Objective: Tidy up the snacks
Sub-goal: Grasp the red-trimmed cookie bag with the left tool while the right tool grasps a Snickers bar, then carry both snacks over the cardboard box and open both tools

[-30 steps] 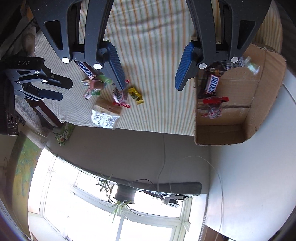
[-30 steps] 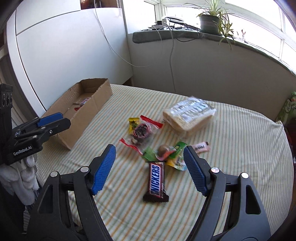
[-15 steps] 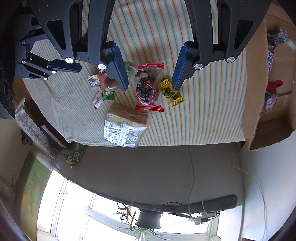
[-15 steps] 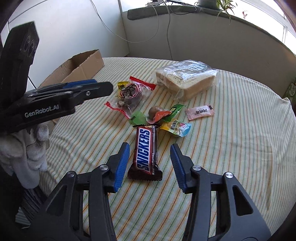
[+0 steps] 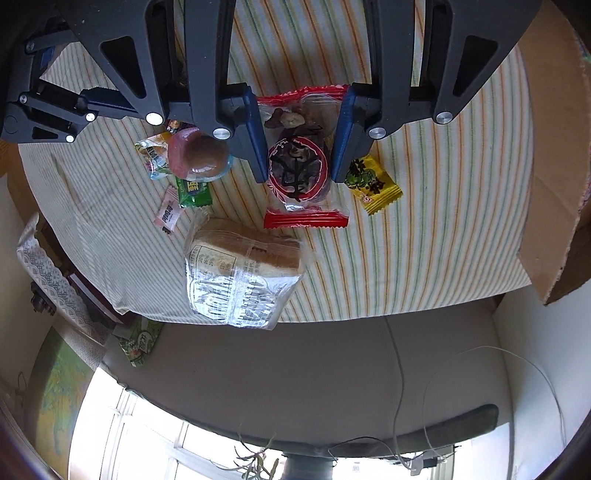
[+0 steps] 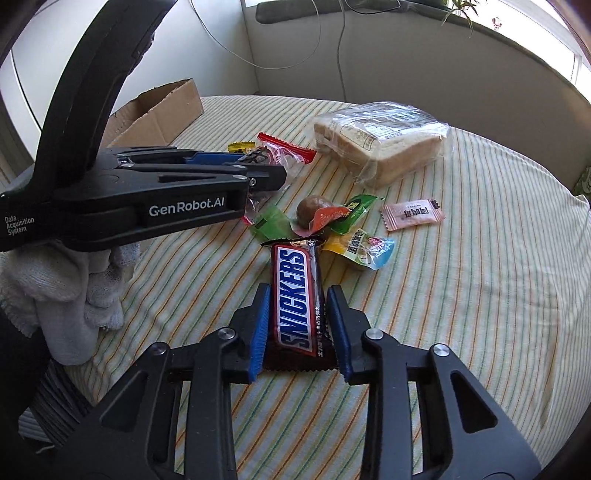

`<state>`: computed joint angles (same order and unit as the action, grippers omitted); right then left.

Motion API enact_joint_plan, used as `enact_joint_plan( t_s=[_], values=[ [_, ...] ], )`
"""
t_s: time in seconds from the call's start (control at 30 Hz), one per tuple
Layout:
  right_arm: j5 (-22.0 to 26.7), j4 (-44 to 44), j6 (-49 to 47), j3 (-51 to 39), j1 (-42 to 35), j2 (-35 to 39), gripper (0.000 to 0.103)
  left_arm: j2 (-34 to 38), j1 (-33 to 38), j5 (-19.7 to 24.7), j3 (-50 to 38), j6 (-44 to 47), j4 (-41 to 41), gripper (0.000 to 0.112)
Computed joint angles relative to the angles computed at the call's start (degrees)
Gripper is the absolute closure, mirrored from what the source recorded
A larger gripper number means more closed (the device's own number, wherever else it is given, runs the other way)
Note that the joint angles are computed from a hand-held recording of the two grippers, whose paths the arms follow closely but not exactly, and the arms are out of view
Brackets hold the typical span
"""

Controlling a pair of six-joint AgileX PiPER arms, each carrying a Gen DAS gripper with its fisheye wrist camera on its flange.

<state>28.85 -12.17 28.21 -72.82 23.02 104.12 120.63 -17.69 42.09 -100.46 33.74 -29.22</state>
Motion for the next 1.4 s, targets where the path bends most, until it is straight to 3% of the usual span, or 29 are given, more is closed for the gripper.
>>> enact_joint_plan(
  t_s=[0.67,0.97,1.27,1.4],
  values=[
    [1.2,-5.3,5.7,-1.1,2.8,-3.8,0.074,-9.8,6.8,-2.0,8.2,11.1,-13.7,0.081],
    [4.3,-4.1,2.8,-11.8,5.2,0.0,0.074,-14.1,12.6,-3.4,11.6,15.9,-20.3,0.081],
    [8.8,-0.1,-3.4,-28.2,8.0,8.9,0.073,-13.7,19.3,-4.7,10.9,16.1,-21.8,0.081],
    [11.3,1.9,-6.1,-36.2,9.1,13.7,0.074,-13.4,21.1,-7.6,10.8,14.3,-19.7,0.081]
  ],
)
